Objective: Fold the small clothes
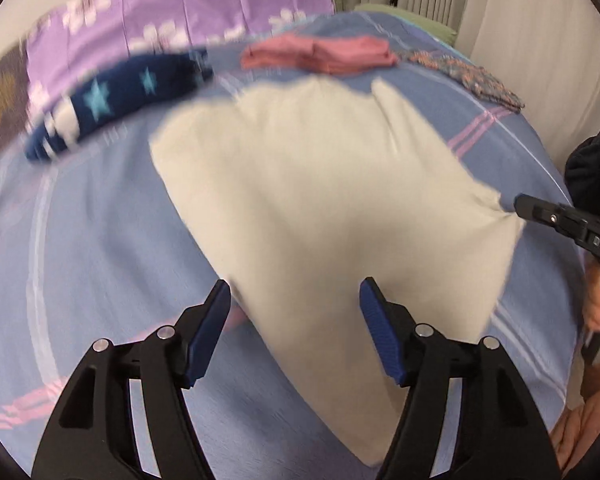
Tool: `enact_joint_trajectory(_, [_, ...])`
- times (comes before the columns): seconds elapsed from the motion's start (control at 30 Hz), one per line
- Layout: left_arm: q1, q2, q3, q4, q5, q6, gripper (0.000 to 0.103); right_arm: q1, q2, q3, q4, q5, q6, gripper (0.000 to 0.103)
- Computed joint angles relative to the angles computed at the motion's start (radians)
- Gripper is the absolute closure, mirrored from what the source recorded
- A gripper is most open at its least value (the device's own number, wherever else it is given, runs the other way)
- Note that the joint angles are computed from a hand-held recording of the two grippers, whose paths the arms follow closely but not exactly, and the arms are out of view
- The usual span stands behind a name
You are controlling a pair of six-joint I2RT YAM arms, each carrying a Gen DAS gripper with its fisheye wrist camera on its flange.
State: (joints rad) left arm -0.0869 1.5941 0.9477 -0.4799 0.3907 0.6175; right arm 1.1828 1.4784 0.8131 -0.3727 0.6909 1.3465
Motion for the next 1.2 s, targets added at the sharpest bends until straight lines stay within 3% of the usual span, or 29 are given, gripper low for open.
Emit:
enact_joint_trajectory(0.07, [0.029, 0.023, -0.007, 0.018, 0.051, -0.017, 0.034, -0.005, 0.005, 0.012, -0.091, -0.005, 0.071, 0.089])
enact_joint_trajectory(0.13, [0.044, 0.034, 0.000, 0.012, 0.079, -0.028, 0.033, -0.026, -0.058, -0.027, -0.076, -0.009, 0.067, 0.089])
enact_joint_trajectory(0.2, [0.044, 0.018, -0.011, 0.023, 0.077, -0.027, 0.033, -0.052, -0.112, -0.032, -0.069, 0.003, 0.020, 0.086])
enact_joint_trajectory(0.27, [0.043, -0.008, -0.011, -0.003, 0.088, -0.008, 0.033, -0.120, -0.140, 0.003, -0.071, -0.020, -0.096, 0.073])
enact_joint_trajectory(0.3, [0.042, -0.027, -0.006, -0.015, 0.105, -0.004, 0.033, -0.159, -0.137, 0.031, -0.072, -0.040, -0.153, 0.072])
enact_joint_trajectory(0.43, [0.014, -0.087, -0.029, 0.033, 0.133, -0.007, 0.033, -0.298, -0.055, 0.161, -0.066, -0.145, -0.341, 0.071])
enact_joint_trajectory(0.53, [-0.017, -0.043, -0.038, 0.032, 0.115, 0.016, 0.033, -0.395, 0.038, 0.263, -0.057, -0.230, -0.459, 0.071])
enact_joint_trajectory(0.63, [-0.049, -0.063, -0.153, 0.184, 0.062, 0.036, 0.030, -0.485, 0.115, 0.329, -0.038, -0.313, -0.523, 0.081])
enact_joint_trajectory(0.7, [-0.055, -0.086, -0.194, 0.229, 0.050, 0.035, 0.029, -0.538, 0.160, 0.361, -0.011, -0.379, -0.552, 0.085])
enact_joint_trajectory(0.83, [-0.051, -0.072, -0.180, 0.213, 0.064, 0.018, 0.025, -0.627, 0.294, 0.495, -0.011, -0.484, -0.629, 0.085])
enact_joint_trajectory(0.97, [-0.090, -0.083, -0.194, 0.233, 0.014, 0.020, 0.018, -0.693, 0.434, 0.640, -0.062, -0.589, -0.671, 0.085])
enact_joint_trajectory(1.1, [-0.098, -0.084, -0.203, 0.240, 0.003, 0.022, 0.015, -0.710, 0.539, 0.753, -0.130, -0.642, -0.691, 0.079])
enact_joint_trajectory(1.2, [-0.096, -0.085, -0.205, 0.243, 0.006, 0.024, 0.014, -0.655, 0.550, 0.769, -0.122, -0.634, -0.793, 0.078])
